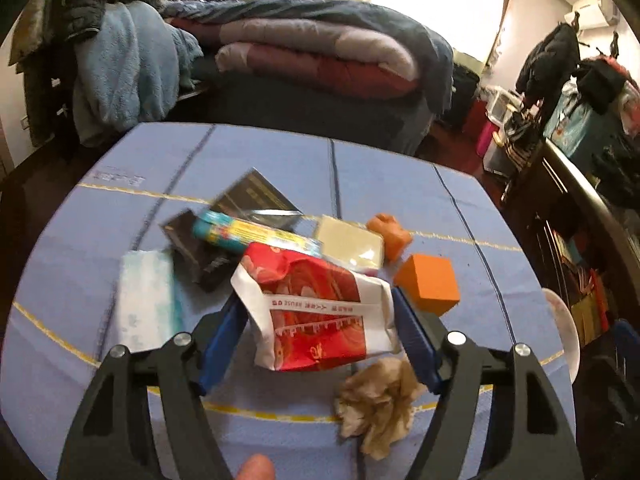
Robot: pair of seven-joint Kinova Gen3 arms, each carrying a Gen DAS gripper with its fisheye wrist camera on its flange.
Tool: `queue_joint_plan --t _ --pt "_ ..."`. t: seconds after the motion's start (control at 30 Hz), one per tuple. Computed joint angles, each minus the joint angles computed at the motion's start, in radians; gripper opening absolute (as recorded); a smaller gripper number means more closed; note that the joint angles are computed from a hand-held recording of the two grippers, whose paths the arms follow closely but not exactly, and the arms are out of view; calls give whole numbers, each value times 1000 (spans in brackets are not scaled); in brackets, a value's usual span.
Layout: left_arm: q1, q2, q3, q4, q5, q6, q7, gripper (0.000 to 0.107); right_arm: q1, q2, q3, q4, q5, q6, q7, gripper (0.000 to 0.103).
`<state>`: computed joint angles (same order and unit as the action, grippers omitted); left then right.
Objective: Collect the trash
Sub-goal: 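Grasp the red-and-white paper bag with the left tool while the right tool grasps the orange sponge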
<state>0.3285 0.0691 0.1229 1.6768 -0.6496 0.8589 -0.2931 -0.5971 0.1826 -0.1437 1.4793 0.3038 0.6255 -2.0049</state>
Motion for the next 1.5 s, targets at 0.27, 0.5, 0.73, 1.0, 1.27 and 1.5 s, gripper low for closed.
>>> queue_joint_plan --t 0.27,0.5,0.73,1.0,1.27,1.5 --pt "-24 -85 30 42 -98 88 82 73 -30 126 -1 -130 -59 34 56 90" --pt "-81 -125 45 70 -109 109 68 73 -91 254 40 -290 -65 136 46 83" --pt "-134 -148 51 91 -84 101 52 73 -110 333 57 -402 -80 239 44 63" --pt "-155 -154 70 89 -81 104 44 73 -113 342 69 -419 -106 265 66 35" --pt "-118 -148 107 51 -109 143 52 73 -86 248 58 -313 -107 196 56 35" --pt "-33 -104 143 -33 -143 153 41 73 -17 118 47 -157 -114 131 50 35"
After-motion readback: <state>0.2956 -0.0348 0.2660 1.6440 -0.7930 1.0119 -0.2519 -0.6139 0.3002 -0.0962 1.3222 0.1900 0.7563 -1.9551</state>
